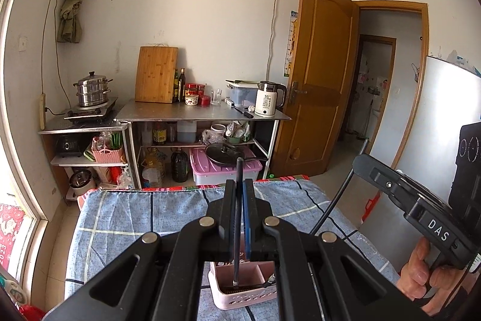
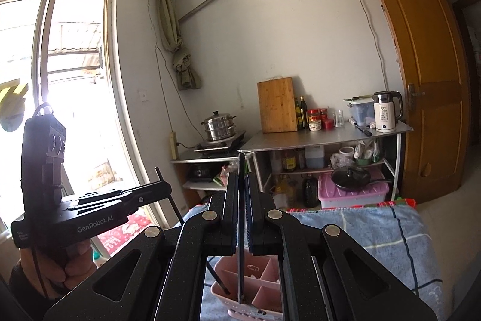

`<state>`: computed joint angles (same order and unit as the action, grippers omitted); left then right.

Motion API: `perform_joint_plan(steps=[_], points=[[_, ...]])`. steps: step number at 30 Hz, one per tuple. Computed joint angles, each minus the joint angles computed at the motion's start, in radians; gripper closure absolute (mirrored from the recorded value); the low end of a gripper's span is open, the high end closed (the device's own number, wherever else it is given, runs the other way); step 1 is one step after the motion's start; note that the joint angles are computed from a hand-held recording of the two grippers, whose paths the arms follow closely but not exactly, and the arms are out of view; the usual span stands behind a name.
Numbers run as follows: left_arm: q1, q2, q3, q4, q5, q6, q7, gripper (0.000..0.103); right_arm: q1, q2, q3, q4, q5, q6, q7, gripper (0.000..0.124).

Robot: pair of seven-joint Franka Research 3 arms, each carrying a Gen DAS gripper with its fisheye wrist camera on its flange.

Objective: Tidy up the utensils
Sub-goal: 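Drop the chopsticks into the basket compartments by opening both tools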

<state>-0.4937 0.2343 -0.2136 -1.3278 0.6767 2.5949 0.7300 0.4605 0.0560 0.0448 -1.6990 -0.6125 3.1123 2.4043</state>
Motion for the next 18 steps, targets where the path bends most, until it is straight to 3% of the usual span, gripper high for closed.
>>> perform_joint_plan(steps=[6, 18], points=[[0.012, 0.012, -0.007, -0.035, -0.048, 0.01, 0.022, 0.098, 0.001, 0.012, 0.004, -0.024, 0.074, -0.038, -0.058, 0.12], [0.029, 0.024, -0.023, -0.101, -0.159, 0.013, 0.079, 0.098, -0.019, 0.014, 0.069, -0.088, 0.461, -0.132, -0.411, 0.12]])
